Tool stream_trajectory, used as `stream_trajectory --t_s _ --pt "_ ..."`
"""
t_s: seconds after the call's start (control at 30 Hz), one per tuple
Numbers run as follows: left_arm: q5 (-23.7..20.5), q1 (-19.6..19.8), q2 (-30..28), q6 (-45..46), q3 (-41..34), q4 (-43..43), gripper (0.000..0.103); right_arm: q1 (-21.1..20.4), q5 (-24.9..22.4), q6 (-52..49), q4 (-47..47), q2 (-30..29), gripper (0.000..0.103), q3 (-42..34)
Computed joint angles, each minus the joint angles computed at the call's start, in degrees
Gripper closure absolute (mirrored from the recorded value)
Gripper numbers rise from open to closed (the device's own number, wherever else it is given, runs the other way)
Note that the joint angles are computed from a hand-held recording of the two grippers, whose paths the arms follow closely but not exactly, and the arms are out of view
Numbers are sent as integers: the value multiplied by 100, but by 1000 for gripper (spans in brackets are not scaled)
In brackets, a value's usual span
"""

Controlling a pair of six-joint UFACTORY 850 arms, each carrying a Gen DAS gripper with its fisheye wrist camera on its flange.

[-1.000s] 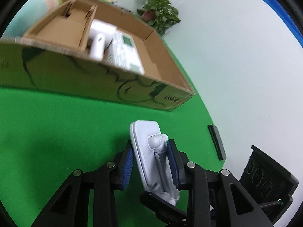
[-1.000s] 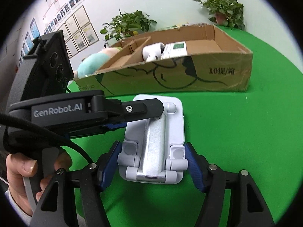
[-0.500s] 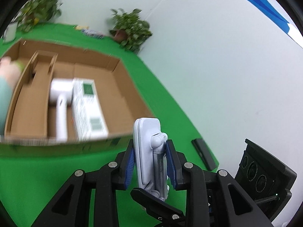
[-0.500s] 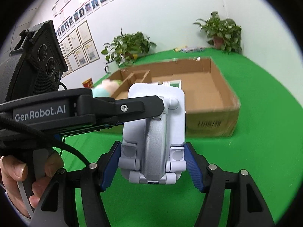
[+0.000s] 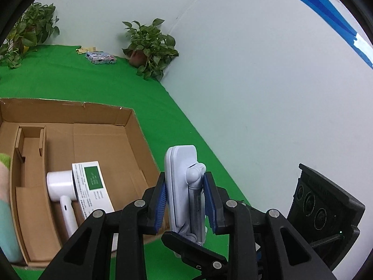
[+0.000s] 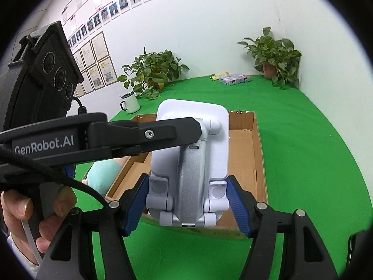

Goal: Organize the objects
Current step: 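Lift the phone stand with the right gripper and carry it over the box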

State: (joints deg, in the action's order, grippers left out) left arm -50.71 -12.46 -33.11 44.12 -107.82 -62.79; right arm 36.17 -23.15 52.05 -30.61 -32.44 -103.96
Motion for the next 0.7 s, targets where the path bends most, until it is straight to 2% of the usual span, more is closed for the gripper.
stream_trajectory --t_s 0.13,0.37,0.7 --pt "-203 -4 -525 -562 -694 370 76 -164 -250 -1106 1164 -396 38 -547" --pt "-487 -6 -1421 -1243 -1586 793 76 -386 -547 -2058 2473 -925 38 -1022" --pt "-831 -7 -2392 -1847 -2323 997 76 -651 -1269 -3021 3564 -1595 38 -1673"
